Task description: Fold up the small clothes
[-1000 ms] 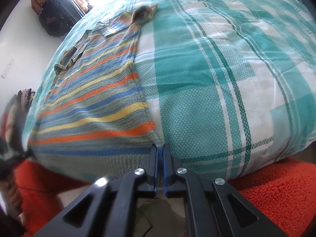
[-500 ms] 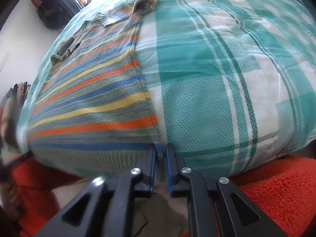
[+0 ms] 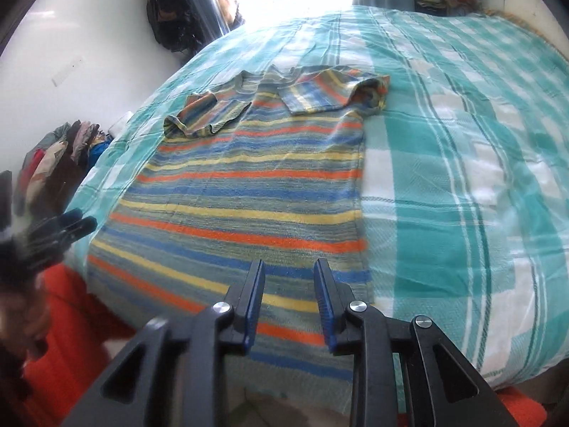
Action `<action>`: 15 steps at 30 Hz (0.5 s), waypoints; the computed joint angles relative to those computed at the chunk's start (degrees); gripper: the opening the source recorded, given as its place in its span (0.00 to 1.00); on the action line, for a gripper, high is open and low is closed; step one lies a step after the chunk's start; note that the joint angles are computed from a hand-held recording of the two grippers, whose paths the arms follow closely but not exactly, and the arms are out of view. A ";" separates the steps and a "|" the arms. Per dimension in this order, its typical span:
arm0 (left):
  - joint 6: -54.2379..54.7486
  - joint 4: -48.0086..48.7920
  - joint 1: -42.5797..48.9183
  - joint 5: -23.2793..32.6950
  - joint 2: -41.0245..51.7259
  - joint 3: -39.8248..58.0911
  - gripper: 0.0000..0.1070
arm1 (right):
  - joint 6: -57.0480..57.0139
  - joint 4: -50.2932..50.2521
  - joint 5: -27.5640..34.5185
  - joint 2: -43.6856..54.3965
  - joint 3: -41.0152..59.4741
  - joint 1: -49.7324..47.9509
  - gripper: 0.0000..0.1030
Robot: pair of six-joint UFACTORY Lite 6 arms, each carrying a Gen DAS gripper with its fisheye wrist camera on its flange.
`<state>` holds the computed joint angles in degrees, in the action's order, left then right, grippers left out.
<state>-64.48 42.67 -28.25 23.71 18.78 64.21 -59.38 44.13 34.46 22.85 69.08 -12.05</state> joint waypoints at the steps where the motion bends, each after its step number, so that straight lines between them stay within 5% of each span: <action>1: 1.62 -1.46 0.17 0.94 2.48 0.22 0.65 | 2.82 -3.30 -1.75 2.12 -0.27 0.32 0.28; 5: -8.21 7.61 -0.10 -1.60 -5.47 -12.79 0.71 | -3.60 0.49 -1.61 0.41 -6.95 -6.64 0.25; 6: -8.16 7.40 -0.40 0.07 -7.14 -14.19 0.78 | -3.66 -0.30 -0.54 -0.50 -7.65 -8.23 0.24; 9: -6.00 3.20 1.05 -1.25 -12.81 -18.14 0.78 | -1.18 -3.36 1.39 -3.78 -8.80 -10.08 0.24; 13: -12.45 7.48 1.11 0.60 -15.35 -17.88 0.77 | -1.68 -2.30 -0.26 -6.29 -5.56 -9.77 0.29; 15: -14.08 8.33 1.75 1.15 -14.46 -15.97 0.77 | 0.19 -1.80 -2.77 -1.95 1.61 -9.06 0.47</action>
